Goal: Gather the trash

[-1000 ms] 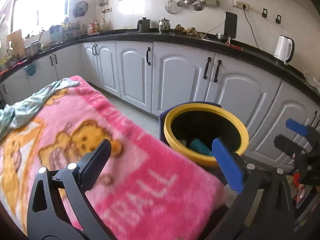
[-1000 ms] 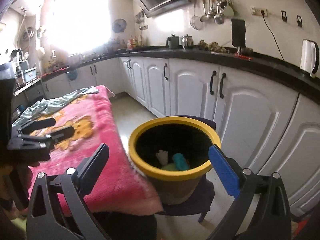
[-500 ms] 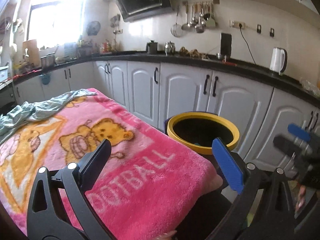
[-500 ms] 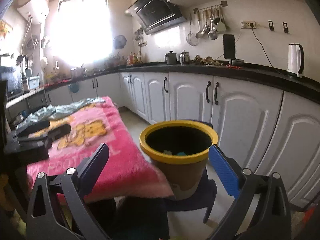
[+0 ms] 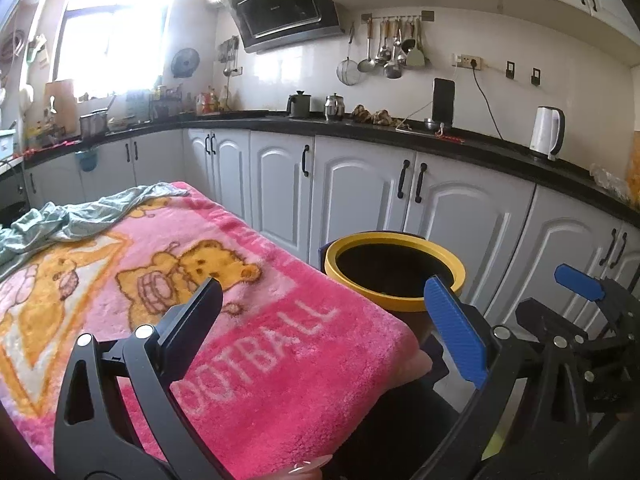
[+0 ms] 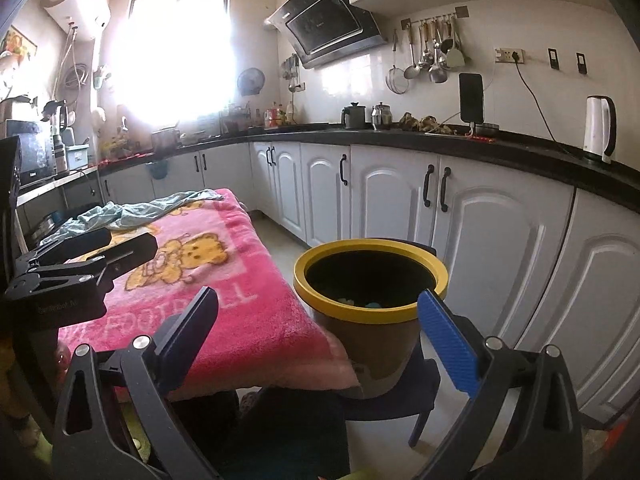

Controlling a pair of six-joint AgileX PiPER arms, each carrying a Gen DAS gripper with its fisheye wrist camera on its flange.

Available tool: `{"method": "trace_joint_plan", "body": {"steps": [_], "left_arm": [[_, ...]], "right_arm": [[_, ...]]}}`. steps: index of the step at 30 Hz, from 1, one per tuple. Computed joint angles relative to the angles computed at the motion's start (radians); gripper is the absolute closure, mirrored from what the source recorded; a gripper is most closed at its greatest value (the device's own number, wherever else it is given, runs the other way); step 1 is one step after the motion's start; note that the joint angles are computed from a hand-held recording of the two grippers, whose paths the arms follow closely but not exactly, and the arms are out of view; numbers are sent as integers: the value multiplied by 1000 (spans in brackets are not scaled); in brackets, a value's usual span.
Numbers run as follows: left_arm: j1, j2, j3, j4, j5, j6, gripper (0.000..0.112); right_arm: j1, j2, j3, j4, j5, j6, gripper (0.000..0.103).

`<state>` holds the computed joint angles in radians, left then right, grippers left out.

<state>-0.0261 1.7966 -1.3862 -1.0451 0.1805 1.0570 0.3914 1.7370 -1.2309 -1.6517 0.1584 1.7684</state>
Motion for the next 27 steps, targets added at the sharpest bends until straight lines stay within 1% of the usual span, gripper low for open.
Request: {"method": "trace_joint_plan", "body": {"steps": [3,6,8,11,13,19,21,23,27], "left_arm": [[-4,1,2,12,-16,-8,19],[-3,2,2,5,-16,0,19],[-2,2,2,8,-16,-4,19],[-6,4,-3,79,-23,-76,19],[-9,4,-4,120,-27,-120,19],[-10,4,0,119,-39,-118,19],[-9,4,1,102,-38,-99,19],[-10,4,0,126,-40,-124,19],[-8,5,2,89,-42,-86,19]], "right_arm": [[-1,3,-2,17,2,-12,6],[-3,7,-9,58,-1,-52,6],[-3,7,-8,45,0,-38,6],[-3,9,-9,47,-1,-41,6],[-3,7,-7,23,1,-18,6],[1,9,-4,-29,6,33,6],[0,11,-6,-31,6,34,6],[0,11,-7,-35,5,38,6],[1,12,-8,-23,6,27,6]]}}
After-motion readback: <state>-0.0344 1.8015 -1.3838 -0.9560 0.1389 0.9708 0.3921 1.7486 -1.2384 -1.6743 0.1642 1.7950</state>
